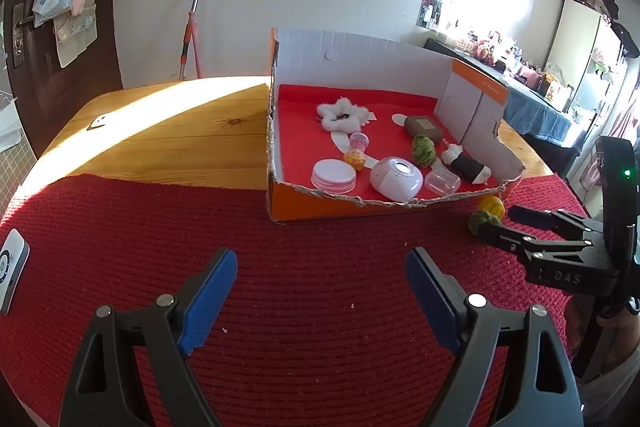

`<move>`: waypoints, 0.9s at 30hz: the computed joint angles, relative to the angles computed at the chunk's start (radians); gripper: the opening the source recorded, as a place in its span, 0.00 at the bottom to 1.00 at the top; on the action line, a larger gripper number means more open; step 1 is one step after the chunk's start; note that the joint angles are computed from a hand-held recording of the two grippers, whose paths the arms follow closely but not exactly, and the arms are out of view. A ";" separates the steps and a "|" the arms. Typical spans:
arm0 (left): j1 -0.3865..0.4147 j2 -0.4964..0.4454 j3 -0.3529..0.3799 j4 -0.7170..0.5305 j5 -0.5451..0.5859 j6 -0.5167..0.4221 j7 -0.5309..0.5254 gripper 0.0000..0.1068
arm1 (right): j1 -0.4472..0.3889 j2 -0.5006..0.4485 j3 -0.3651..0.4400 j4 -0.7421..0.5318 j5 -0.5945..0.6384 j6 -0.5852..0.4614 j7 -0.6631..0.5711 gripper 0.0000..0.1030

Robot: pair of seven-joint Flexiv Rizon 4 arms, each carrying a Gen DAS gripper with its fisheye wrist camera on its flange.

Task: Organize objects
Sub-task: 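Withdraw both open grippers from the box back over the cloth, then close the right gripper on the green fuzzy ball beside the yellow lid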

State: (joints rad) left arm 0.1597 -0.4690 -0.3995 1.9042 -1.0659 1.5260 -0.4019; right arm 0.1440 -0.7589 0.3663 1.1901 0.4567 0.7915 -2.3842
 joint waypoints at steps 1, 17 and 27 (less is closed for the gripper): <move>-0.003 -0.001 0.007 -0.003 0.005 -0.004 -0.005 0.82 | -0.026 -0.010 0.030 -0.030 0.018 -0.082 -0.014 0.76; -0.006 -0.038 0.032 -0.034 0.189 -0.027 -0.141 0.82 | 0.004 0.025 -0.047 -0.012 0.063 -0.114 -0.113 0.76; 0.028 -0.048 0.034 -0.044 0.285 -0.044 -0.224 0.82 | 0.010 0.024 -0.008 0.053 -0.012 -0.006 -0.167 0.27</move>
